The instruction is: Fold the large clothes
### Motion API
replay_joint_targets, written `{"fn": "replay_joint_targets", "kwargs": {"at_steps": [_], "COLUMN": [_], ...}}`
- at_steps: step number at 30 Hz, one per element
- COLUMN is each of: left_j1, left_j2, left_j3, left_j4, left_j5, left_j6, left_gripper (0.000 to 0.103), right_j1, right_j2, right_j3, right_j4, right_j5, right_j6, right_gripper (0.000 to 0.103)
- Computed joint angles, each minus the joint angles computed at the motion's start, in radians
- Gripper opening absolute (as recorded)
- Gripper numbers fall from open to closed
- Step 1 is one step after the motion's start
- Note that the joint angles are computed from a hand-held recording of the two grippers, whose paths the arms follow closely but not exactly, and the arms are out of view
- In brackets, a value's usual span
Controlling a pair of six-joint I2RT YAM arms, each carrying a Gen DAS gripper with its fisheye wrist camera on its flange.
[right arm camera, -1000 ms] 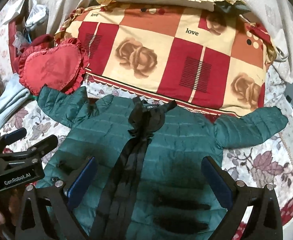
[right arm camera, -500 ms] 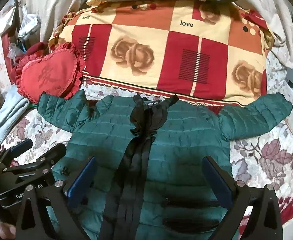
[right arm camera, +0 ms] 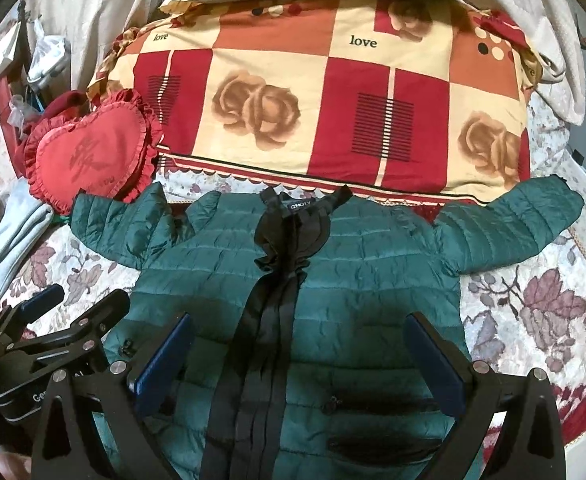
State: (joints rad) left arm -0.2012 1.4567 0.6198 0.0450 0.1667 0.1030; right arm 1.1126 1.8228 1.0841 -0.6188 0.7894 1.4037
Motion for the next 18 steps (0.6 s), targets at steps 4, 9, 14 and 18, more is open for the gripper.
{"fn": "replay_joint_targets", "kwargs": {"at_steps": [4,9,14,18], "left_j1": [0.001,-0.003,-0.002,-0.003], "left_j2": [0.001,0.007,0.006,0.013], "left_j3": [0.002,0.003,0.005,0.008], "left_j4": [0.001,0.006,0.000,0.001], "left_j5": [0.000,-0.005,-0.003,-0.005], "left_j6": [-0.003,-0.006,-0.004,-0.007], "left_gripper": [0.102,0.102,0.102,0.102], "right_j1": [-0.008,-0.011,-0.010,-0.012], "right_j2": [-0.009,-0.009,-0.006,-0.003], "right_j3": [-0.018,-0.026,-0.031,-0.035], "right_j4": [0.018,0.027,0.037,0.038], "right_j5": [-0.007,-0.012,-0.014,-0.015], "right_j6": [-0.006,-0.004,0.005,0.011], "right_gripper": [0.103,0.103,0.103,0.103]}}
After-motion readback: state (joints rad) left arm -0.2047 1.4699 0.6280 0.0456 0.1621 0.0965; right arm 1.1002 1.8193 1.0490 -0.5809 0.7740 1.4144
